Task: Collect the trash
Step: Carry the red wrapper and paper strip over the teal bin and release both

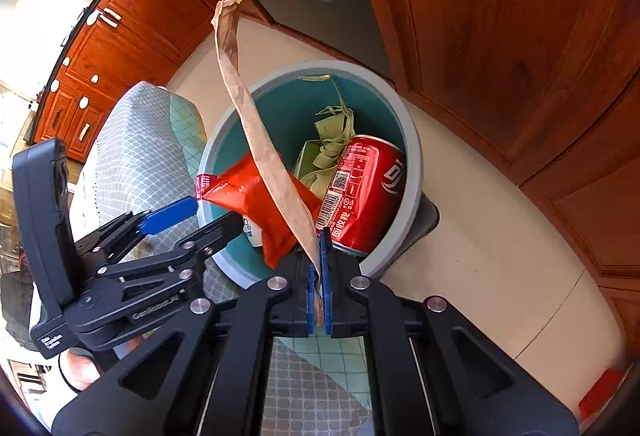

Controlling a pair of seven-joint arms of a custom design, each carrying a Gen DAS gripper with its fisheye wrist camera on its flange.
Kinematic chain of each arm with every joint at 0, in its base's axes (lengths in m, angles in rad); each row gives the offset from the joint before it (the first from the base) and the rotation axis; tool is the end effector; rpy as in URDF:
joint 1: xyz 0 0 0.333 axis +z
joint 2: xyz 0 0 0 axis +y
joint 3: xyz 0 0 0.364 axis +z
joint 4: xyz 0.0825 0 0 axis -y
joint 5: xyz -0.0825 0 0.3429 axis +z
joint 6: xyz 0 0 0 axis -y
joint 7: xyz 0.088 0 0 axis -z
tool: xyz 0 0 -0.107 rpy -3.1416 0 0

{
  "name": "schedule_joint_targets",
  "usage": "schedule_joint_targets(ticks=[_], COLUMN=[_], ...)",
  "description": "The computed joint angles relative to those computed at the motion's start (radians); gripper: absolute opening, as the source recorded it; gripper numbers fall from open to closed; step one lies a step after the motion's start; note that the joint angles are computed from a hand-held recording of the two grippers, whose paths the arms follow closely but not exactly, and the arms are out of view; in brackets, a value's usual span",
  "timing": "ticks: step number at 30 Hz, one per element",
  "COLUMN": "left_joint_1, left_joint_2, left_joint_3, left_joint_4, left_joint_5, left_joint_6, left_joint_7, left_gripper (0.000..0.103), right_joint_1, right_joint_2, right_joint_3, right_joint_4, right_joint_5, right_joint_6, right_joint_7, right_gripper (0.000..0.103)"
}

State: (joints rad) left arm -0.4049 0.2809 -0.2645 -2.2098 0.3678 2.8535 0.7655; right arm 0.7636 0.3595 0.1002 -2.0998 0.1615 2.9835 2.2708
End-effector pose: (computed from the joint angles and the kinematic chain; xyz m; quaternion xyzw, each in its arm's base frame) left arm 0.4408 -0.3627 0.3727 -0.6310 0.7512 -0.1848 0.0583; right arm 0.4119 0.4561 0.3820 -0.6807 0.6839 0.0482 0.2580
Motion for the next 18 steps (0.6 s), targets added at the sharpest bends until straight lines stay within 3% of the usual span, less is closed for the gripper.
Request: schedule_joint_targets(ticks=[9,10,11,13,18], left_joint_1=[0.008,0.014,0.019,0.023,0.030], left_joint_2=[-0.093,-0.102,-0.108,-0.122,-0.149], left_joint_3=[0.016,0.012,0.005,0.004,-0.004], left_joint_4=[-0.092,-0.102,-0.099,-0.110,-0.130], left_joint_5=[0.031,0.027,0.017,0.015,0.010], left_joint_6=[0.031,0.038,0.031,0.036,0.048], left_joint_7=[-0.040,-0.039,-0.034,-0.038,-0.040], left_gripper=[0.077,0.078,0.080,0.081,0.091], right_joint_1=[0.001,0.007,0.010,0.063,0.092], right_joint_2=[0.063,0.072,0.079,0.078,0.061], right_joint_3=[0.005,0.001,-0.002,-0.061,-0.095], right_joint_4=[0.089,0.104,0.112,0.114,0.105], right_joint_5=[0.009,0.011,0.012,-0.027,-0.080], right_joint_6=[-0.032,-0.040,-0.043,-0.041,-0.060], right_joint_7=[-0.021,-0.014,-0.007,0.048,0.105], right_gripper=[0.007,0.014,0.040,0.073,0.078])
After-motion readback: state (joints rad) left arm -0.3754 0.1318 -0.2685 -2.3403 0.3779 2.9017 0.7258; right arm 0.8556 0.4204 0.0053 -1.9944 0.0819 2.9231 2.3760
